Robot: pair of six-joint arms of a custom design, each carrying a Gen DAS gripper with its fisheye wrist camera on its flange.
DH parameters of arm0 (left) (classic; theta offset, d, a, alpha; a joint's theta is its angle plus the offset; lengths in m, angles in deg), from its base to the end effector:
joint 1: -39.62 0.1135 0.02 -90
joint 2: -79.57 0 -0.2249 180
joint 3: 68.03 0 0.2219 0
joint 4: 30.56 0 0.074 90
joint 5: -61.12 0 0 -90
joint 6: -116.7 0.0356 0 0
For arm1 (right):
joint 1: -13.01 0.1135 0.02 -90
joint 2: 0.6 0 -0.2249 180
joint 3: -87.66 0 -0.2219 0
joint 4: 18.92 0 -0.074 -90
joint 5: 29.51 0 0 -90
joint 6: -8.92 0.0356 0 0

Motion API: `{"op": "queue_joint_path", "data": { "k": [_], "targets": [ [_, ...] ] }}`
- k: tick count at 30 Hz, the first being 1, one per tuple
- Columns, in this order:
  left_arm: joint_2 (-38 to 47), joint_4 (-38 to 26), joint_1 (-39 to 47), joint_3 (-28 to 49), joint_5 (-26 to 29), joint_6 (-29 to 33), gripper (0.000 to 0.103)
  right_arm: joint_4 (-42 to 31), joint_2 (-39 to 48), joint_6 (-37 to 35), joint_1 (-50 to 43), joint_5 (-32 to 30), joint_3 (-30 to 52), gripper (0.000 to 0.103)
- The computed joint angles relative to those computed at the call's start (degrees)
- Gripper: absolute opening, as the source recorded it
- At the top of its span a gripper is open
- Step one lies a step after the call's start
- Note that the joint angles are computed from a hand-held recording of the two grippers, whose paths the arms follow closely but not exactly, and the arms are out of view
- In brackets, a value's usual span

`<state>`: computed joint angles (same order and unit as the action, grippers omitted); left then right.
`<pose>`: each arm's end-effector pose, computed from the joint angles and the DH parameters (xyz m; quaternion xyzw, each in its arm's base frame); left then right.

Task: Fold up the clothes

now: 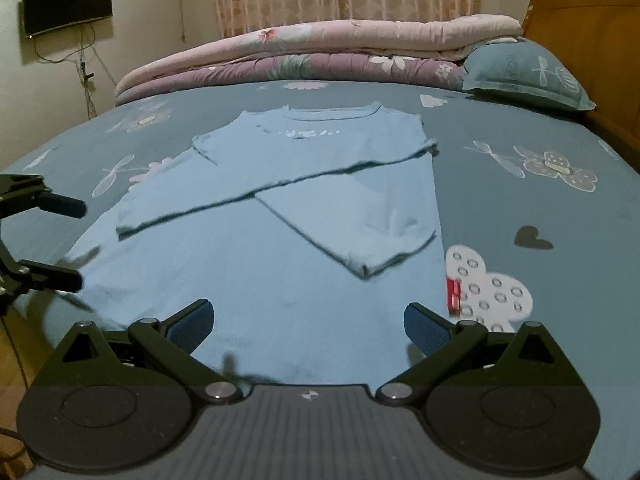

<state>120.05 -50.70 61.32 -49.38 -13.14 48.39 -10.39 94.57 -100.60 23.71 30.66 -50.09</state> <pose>0.1294 0.0411 0.1046 0.0556 0.9048 0.0328 0.4208 0.2414 0.0636 0.0871 -0.3285 0.8340 0.2078 0.3917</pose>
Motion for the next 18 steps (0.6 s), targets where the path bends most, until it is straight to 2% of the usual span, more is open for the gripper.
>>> {"op": "queue_joint_path", "data": {
  "k": [2,6,9,11,12,15,18],
  "targets": [
    [7.08,6.76,-2.17,1.14,-1.06,-1.41,0.098,-0.10,0.11,0.34,-0.43,-1.60,0.16,0.103],
    [21.40,17.62,-2.81,4.08,0.89,-1.87,0.098,-0.32,2.76,0.50,-0.77,-4.07,2.89,0.103],
    [31.49,22.72,-3.43,6.29,0.45,-2.25,0.098,-0.63,5.63,1.31,0.53,-3.84,7.00,0.103],
    [35.83,23.14,-3.05,7.34,0.55,-2.84,0.098,-2.11,8.79,2.01,1.24,-4.66,11.39,0.103],
    [37.13,24.15,-2.61,6.78,0.63,-2.96,0.098,-3.41,10.71,2.53,1.51,-5.48,13.96,0.103],
    [32.37,22.57,-2.04,3.78,0.11,-1.94,0.098,-8.64,16.34,2.12,1.95,-6.29,20.33,0.103],
    [25.90,15.90,-1.83,3.06,-1.12,-1.05,0.098,-10.60,17.39,-0.21,1.81,-5.49,21.06,0.103]
  ]
}}
